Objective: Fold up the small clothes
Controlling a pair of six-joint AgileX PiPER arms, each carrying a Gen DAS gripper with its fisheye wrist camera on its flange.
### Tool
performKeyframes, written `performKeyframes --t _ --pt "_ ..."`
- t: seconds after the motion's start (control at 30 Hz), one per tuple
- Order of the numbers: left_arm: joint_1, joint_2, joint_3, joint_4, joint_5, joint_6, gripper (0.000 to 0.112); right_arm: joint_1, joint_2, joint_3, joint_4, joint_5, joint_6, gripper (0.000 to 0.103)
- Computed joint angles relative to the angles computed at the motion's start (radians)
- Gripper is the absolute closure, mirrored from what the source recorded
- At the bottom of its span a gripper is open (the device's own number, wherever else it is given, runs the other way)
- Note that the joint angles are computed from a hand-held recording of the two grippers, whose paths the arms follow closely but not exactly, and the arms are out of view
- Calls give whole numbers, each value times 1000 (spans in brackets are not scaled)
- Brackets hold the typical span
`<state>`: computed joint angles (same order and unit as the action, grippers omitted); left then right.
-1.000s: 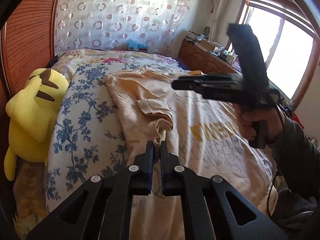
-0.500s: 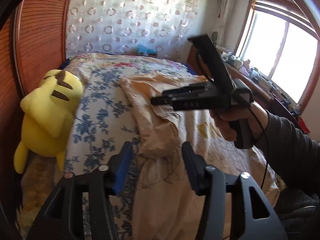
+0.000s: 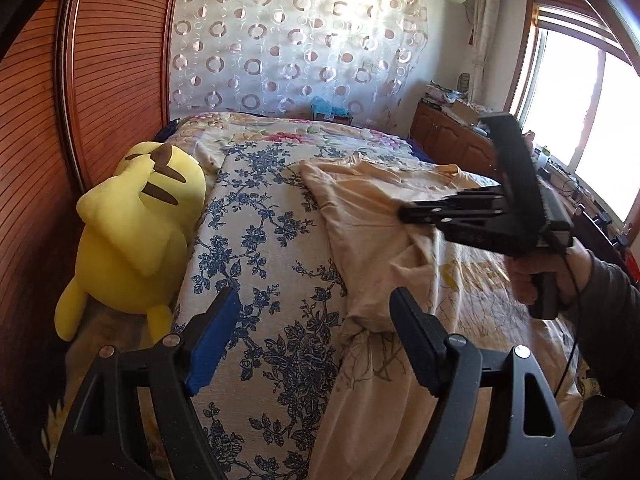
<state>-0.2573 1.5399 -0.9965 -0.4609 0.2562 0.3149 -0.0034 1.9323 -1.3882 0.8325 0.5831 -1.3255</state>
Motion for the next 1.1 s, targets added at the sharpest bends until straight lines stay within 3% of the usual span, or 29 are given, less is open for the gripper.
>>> performKeyframes --t 0.03,0.17,0.33,0.6,0.8,0.9,1.0,1.07,1.1 --pt "-4 8 -4 -1 -2 0 34 -12 -20 33 26 -14 -22 96" --pt "-29 42 -28 52 -1 -60 34 -60 -78 116 103 -61 -82 79" --pt "-70 96 -73 186 6 -189 34 -125 -140 206 208 -70 -176 79" --pt "-122 183 -141 501 46 -490 34 -168 -170 236 212 32 -173 70" --pt "-133 151 -92 516 26 -511 34 -166 -115 206 113 8 -102 70" --pt "-137 119 -58 402 4 -406 34 -186 -122 216 113 7 -114 70" --pt "-168 97 -42 410 -9 -407 35 -226 -142 226 128 25 -139 69" --pt "-186 90 -39 385 -16 -376 42 -257 -165 254 147 30 -176 48" --pt "-192 88 -38 323 -18 -307 48 -273 -179 272 161 25 -205 43"
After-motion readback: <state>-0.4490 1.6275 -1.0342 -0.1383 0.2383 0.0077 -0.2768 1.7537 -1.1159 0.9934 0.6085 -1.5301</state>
